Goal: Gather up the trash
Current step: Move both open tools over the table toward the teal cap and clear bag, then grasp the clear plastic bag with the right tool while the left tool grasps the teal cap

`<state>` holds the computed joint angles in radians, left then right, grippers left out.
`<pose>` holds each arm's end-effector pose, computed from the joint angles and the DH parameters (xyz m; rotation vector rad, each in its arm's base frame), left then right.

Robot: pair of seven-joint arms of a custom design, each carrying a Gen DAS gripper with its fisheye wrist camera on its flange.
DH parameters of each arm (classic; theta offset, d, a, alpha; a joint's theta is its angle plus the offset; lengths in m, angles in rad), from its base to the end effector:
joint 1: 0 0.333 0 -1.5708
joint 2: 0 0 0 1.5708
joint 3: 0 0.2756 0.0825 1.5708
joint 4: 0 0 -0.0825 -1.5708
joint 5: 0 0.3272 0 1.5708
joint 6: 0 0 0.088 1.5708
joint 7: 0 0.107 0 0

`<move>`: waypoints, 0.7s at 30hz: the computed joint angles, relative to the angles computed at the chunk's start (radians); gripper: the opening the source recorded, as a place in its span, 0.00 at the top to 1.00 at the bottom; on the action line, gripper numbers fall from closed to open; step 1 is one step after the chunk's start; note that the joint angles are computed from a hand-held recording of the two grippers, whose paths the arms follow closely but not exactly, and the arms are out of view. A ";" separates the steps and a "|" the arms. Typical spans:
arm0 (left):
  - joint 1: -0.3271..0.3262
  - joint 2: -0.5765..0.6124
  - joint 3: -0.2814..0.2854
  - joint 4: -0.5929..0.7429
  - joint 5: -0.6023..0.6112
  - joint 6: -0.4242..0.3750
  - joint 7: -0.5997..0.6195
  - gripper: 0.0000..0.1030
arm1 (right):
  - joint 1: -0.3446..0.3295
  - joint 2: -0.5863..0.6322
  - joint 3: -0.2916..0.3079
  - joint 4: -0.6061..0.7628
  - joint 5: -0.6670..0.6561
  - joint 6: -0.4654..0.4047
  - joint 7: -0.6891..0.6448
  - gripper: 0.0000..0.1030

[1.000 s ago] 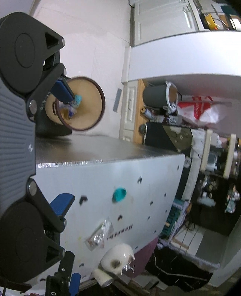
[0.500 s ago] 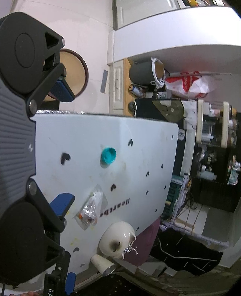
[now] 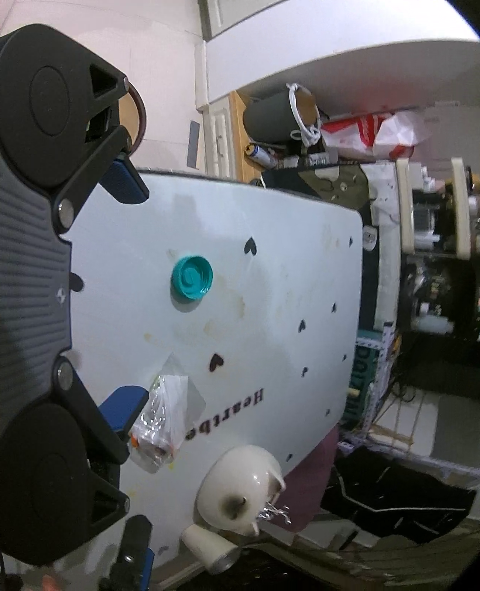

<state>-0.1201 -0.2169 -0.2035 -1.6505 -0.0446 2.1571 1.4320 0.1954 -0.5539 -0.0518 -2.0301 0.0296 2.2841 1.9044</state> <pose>0.4429 -0.1660 0.7220 -1.6845 2.0306 -0.8440 0.3786 0.0480 0.7132 -1.5039 1.8464 -0.4664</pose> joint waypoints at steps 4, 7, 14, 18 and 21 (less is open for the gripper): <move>-0.009 0.071 -0.008 0.018 0.021 0.032 0.021 0.00 | -0.005 0.024 -0.029 -0.045 0.068 0.072 0.055 0.00; -0.020 0.106 -0.008 0.018 0.027 0.058 0.036 0.00 | 0.014 0.035 -0.075 -0.094 0.184 0.147 0.094 0.07; -0.035 0.163 0.000 0.003 0.037 0.127 0.069 0.00 | 0.050 0.089 -0.130 -0.169 0.425 0.309 0.184 0.27; -0.038 0.184 0.004 -0.006 0.056 0.155 0.059 0.01 | 0.074 0.149 -0.150 -0.152 0.530 0.326 0.181 0.36; -0.038 0.199 0.009 -0.008 0.056 0.173 0.065 0.01 | 0.081 0.187 -0.151 -0.141 0.617 0.342 0.174 0.44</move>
<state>-0.1581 -0.0183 -0.1942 -1.6590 0.0113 2.3300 1.4975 0.2760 -0.3673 -0.2030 -2.1715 0.6467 2.6259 2.0787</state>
